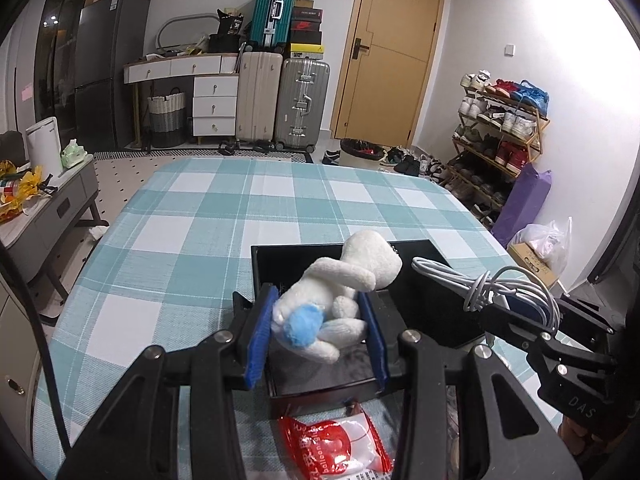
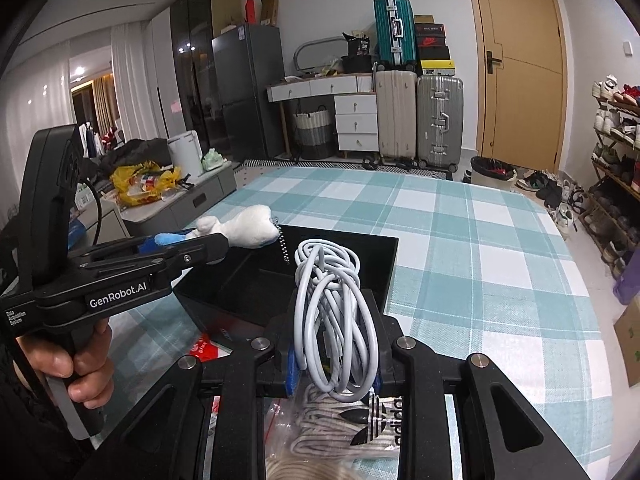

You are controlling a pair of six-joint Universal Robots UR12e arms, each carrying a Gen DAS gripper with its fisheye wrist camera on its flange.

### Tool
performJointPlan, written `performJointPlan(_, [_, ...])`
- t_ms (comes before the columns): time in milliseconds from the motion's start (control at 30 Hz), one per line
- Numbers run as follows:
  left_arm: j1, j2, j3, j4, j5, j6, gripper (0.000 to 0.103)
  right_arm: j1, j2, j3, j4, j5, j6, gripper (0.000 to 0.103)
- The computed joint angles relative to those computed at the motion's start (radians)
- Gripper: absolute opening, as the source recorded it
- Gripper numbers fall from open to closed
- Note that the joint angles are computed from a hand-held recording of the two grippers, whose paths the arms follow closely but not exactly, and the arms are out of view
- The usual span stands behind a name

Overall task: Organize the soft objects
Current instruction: 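Carry the plush toy into the black box with left gripper while right carries cable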

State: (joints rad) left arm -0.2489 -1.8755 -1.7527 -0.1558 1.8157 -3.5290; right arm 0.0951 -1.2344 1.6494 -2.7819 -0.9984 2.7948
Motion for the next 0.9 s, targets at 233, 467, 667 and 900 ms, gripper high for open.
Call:
performJointPlan(233, [0.003,-0.014,0.015,-0.019,-0.002,0.002,0.04,0.013,0.014,-0.017,0.014,-0.021,-0.036,0.025])
performJointPlan(467, [0.005,-0.025,0.028,-0.035,-0.017,0.014,0.04,0.027,0.032,-0.04,0.026,-0.032,-0.068,0.025])
performJointPlan(667, [0.007,-0.032,0.037,-0.055,-0.033,0.028,0.04,0.038,0.059,-0.072,0.064,-0.051,-0.102,0.026])
performJointPlan(900, [0.007,-0.035,0.043,-0.074,-0.041,0.051,0.041,0.044,0.082,-0.103,0.124,-0.072,-0.129,0.026])
